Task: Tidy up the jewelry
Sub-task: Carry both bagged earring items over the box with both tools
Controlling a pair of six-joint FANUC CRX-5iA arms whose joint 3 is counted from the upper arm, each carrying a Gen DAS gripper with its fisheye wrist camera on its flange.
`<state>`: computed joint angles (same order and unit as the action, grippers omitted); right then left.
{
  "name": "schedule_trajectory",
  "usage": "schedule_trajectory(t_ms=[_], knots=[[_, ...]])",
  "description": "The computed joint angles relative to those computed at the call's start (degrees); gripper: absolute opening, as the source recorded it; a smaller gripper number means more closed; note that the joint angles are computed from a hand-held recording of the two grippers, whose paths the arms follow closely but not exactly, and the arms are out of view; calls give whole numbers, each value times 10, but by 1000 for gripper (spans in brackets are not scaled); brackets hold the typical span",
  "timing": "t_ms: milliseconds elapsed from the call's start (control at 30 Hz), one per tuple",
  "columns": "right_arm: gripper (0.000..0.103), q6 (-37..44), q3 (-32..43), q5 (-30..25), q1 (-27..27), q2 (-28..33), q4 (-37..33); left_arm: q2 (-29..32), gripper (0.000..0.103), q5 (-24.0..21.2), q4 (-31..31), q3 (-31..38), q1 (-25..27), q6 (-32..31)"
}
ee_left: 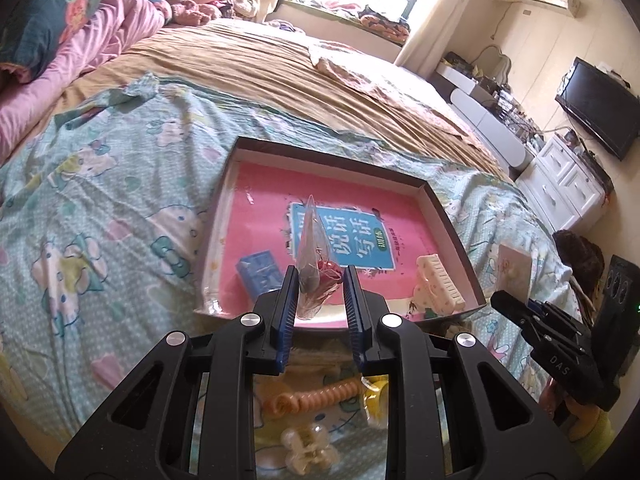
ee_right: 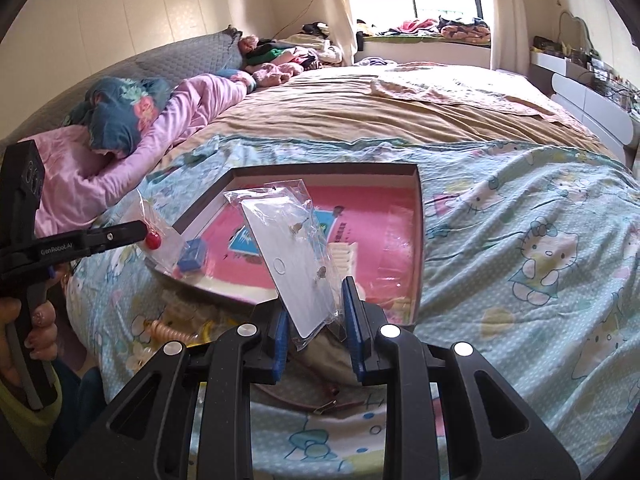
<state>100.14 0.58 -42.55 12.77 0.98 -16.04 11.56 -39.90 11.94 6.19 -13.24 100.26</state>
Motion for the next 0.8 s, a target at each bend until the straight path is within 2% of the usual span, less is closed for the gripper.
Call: schedule_trajectory(t_ms=[500, 800], knots=[[23, -42, 19, 22, -5, 29, 35, 75, 16, -27, 46, 61, -7, -36], [23, -86, 33, 23, 0, 58, 72, 89, 16, -19, 68, 60, -5, -68]])
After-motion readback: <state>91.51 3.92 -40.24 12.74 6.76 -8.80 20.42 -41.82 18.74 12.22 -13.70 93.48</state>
